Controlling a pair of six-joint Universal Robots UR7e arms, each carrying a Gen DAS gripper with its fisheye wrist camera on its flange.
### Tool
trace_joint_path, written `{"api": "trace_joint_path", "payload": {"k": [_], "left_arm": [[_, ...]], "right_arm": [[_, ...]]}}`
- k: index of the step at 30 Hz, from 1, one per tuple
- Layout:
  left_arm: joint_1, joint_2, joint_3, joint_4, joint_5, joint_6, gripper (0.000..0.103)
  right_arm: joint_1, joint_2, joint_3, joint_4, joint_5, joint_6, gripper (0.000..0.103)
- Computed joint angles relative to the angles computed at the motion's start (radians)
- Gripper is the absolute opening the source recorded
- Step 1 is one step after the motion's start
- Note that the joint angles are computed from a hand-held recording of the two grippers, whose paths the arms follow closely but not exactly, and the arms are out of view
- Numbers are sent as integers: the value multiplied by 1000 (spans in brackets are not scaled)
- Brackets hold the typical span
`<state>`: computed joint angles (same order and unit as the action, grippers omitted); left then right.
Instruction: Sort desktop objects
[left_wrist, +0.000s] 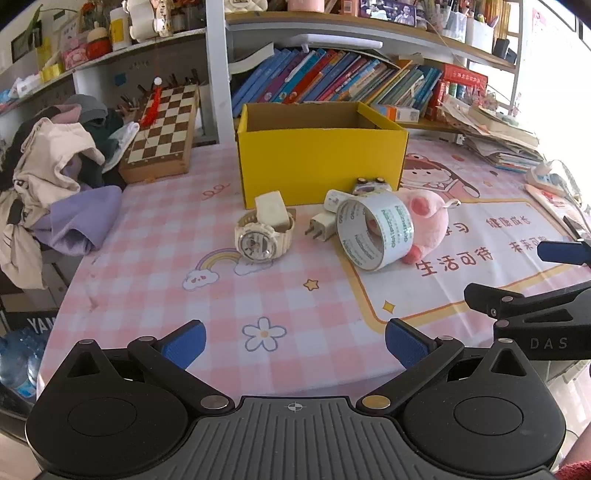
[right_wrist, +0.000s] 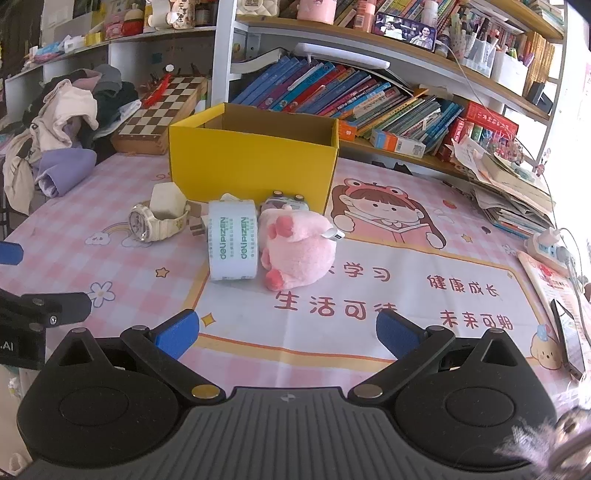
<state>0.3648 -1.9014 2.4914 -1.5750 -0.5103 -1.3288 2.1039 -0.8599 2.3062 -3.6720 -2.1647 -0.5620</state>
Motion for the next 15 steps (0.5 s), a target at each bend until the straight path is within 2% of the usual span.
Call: {"api": "trace_joint_path", "payload": {"k": [9,15], "left_arm": [[-9,-14,6,-14,-24,22,103],[-3,-21,4,-17,-36,28,103]], "right_arm": [[2,6,-10,12,-1,-7,103],[6,-11,1,26,1,23,103]]}}
